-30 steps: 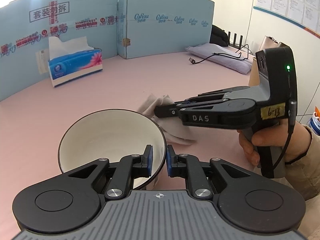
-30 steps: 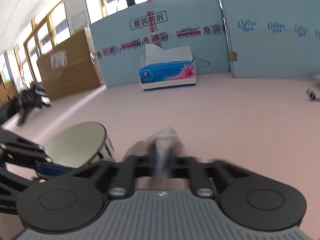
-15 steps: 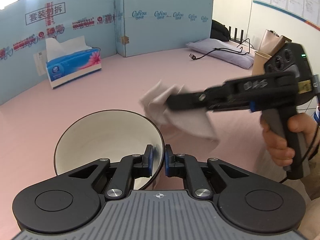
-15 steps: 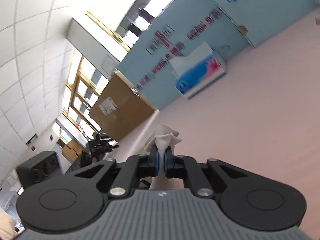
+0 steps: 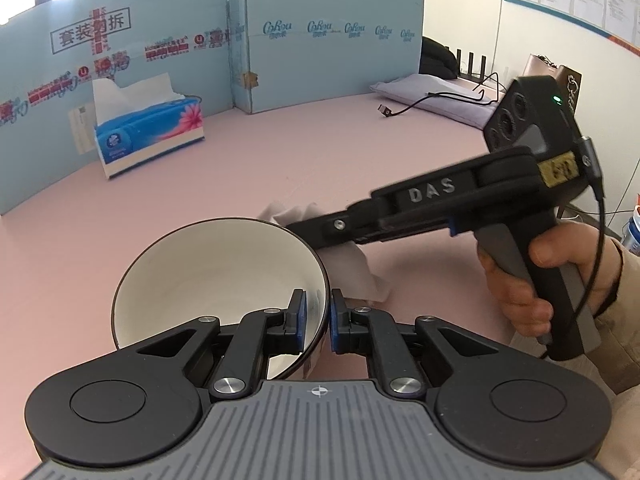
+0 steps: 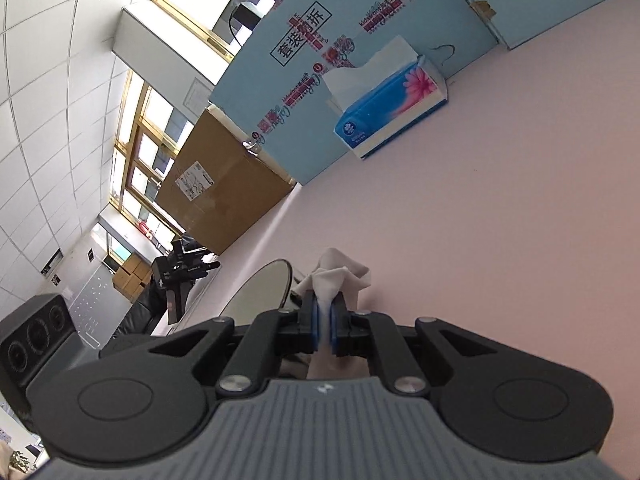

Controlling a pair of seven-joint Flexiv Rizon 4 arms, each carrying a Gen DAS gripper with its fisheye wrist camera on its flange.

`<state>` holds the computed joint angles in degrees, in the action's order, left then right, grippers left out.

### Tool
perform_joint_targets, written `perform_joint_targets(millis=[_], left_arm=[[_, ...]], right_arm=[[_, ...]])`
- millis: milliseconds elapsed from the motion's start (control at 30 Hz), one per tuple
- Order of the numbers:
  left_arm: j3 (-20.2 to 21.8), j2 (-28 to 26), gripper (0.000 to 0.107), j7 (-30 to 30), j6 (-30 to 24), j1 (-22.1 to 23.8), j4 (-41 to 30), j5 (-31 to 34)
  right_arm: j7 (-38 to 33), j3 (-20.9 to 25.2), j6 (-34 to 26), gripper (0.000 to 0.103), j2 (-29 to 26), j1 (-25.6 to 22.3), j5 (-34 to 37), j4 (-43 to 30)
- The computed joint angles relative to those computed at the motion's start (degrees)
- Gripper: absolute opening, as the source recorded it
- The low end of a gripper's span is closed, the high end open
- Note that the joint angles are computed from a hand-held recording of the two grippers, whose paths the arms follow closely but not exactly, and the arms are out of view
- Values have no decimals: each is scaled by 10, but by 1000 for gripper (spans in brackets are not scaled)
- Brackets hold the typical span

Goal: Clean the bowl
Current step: 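Rub the cloth along the bowl's outer wall with the right tool while the left tool holds the rim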

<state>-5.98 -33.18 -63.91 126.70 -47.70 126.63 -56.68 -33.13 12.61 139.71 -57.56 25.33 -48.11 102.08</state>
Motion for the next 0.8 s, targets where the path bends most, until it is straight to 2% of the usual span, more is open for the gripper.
perform_joint_targets(millis=[133,300,567,667,800], left_arm=[[0,5,15,9,-1,-5,5,-10],[-3,13,15,-6,-7,6,19,19],[9,16,16,-15,-16,1,22,35],[12,15,16,-12,-17,-2,21,30],[13,15,16,-8,-18,-5,19,24]], right_arm=[[34,5,-11,8,-15,-6,-35,-34],[98,1,-22,8,-39,-7,-94,-91],[219,-31,5,8,-76,8,-179,-187],[237,-51,18,8,-78,19,-180,-198],[255,-69,39,8,-73,23,-161,-178]])
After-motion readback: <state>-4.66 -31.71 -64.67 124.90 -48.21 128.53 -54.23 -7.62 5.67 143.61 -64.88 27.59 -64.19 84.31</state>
